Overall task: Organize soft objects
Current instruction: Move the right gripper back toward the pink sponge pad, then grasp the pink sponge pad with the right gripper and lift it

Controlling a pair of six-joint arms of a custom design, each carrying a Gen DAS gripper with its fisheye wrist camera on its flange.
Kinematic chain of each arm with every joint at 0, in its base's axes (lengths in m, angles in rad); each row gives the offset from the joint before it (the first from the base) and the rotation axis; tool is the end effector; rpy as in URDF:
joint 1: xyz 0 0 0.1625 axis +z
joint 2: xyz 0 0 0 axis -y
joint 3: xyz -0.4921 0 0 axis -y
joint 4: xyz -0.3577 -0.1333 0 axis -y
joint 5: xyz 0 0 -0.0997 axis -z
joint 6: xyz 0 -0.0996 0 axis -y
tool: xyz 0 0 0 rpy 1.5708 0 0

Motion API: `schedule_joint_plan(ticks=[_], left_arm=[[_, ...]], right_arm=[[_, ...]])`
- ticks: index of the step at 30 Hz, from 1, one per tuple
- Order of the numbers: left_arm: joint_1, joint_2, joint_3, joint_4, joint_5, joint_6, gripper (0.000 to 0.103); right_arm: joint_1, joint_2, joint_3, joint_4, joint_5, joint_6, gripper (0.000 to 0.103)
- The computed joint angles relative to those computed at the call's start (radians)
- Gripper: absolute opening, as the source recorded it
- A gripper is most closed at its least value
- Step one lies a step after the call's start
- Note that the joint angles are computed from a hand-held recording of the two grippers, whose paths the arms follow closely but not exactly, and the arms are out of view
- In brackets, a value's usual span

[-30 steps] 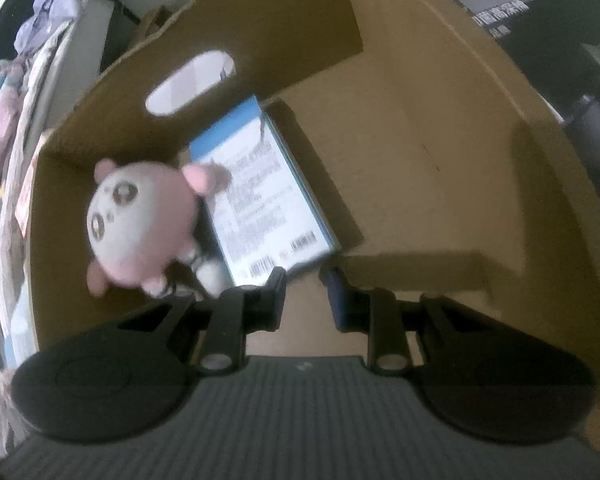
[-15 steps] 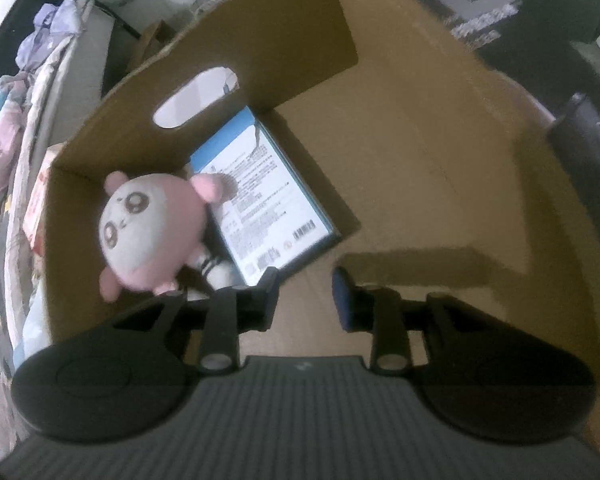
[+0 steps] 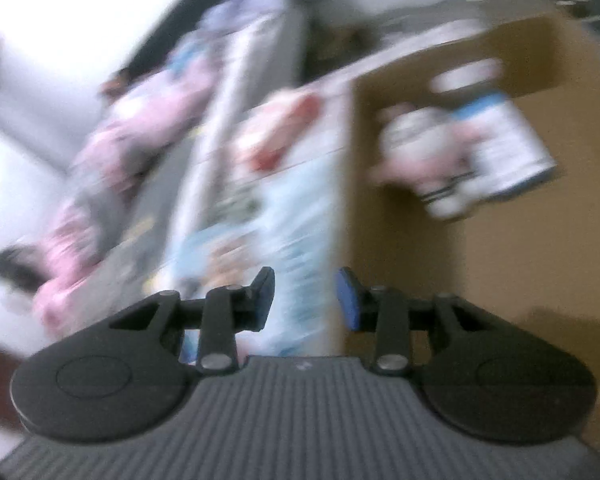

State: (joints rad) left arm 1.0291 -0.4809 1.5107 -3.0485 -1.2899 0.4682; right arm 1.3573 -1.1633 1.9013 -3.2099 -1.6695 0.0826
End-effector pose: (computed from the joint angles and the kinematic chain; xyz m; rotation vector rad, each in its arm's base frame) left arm -0.2498 -0.7271 0.0404 1.2791 2.5011 -0.6537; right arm -0.0063 -0.6118 0.3903 -0.4622 -2.6618 1.2950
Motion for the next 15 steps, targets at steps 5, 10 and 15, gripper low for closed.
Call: schedule_joint_plan(ticks=[5,10,15], left_arm=[[0.016,0.023,-0.144,0.177,-0.056,-0.143,0.074],[0.027,0.093,-0.331,0.395,-0.074,-0.282,0.071],[0.025,0.164,-0.472,0.547,-0.032,-0.357,0.068]], right_arm=[[0.057,0.112,-0.011,-0.064,0.055,-0.027,0.034],[0.109,0.227,-0.008,-0.213,-0.057,-0.032,0.034],[0.106,0.314,0.010,-0.328,-0.109,-0.015,0.034]])
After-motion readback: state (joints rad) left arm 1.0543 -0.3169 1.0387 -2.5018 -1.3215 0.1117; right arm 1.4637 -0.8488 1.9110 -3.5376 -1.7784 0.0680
